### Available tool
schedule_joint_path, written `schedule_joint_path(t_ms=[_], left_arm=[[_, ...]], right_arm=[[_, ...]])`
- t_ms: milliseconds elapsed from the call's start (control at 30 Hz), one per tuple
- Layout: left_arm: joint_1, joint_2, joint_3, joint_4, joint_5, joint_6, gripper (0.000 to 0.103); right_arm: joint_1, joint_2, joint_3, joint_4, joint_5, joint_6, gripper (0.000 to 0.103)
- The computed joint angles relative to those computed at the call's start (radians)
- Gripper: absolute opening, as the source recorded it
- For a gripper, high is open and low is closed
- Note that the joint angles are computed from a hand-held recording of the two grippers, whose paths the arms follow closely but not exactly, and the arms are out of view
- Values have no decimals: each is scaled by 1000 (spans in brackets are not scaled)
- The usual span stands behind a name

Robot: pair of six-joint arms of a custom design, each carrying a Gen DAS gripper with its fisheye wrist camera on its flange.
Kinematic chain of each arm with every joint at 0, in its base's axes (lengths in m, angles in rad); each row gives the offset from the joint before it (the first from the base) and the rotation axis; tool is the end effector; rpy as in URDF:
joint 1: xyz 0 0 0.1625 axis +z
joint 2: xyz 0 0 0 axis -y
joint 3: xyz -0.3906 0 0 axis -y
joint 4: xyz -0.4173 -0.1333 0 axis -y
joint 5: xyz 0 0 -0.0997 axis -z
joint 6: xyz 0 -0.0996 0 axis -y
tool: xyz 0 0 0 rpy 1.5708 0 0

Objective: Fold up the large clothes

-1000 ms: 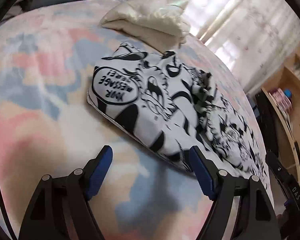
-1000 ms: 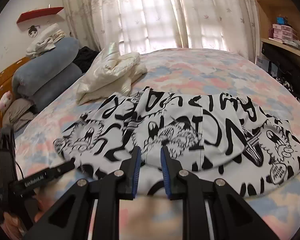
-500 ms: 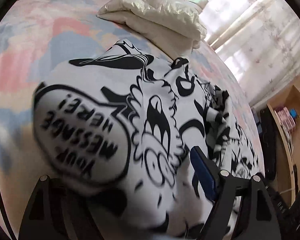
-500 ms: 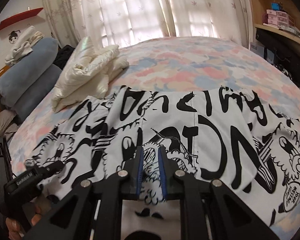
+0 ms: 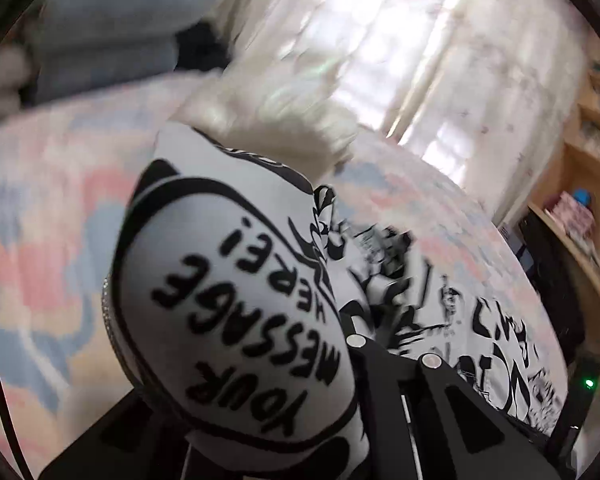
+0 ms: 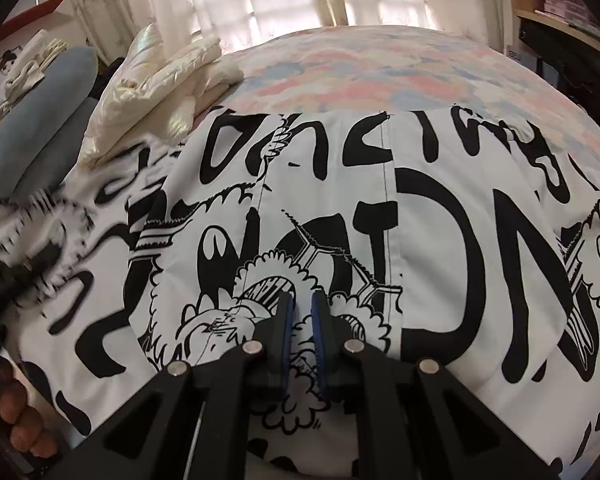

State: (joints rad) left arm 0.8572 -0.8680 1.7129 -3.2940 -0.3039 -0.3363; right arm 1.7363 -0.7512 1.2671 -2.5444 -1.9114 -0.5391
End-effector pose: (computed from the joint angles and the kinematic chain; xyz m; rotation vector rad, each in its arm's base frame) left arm -0.2306 -0.6152 0.2061 -0.2942 2.0356 -1.5060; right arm 0.2271 -0.7523 0.1831 0.8233 -2.5503 0.5274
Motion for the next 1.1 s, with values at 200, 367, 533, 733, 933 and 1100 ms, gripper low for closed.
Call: schedule_joint_path(t_ms=[200, 367, 533, 733, 933, 1100], left_arm=[[-56, 145, -179, -201, 33, 402, 7], [-77, 223, -310, -140, -11, 490, 7], [-87, 316, -462, 15, -52, 498, 7], [-88, 457, -680, 171, -84, 514, 7], [-90, 654, -971, 342, -134, 501, 8], [-94, 890, -1317, 517, -220, 536, 8]], right_arm=[[-20, -16, -13, 76, 62, 39, 10], [-42, -36, -33, 182, 134, 74, 10], [-69, -75, -33, 292, 216, 99, 10], [-132, -198, 8, 340, 314, 125, 9], [-189, -293, 66, 74, 156, 220, 10], [-256, -354, 82, -50, 165, 320, 10]])
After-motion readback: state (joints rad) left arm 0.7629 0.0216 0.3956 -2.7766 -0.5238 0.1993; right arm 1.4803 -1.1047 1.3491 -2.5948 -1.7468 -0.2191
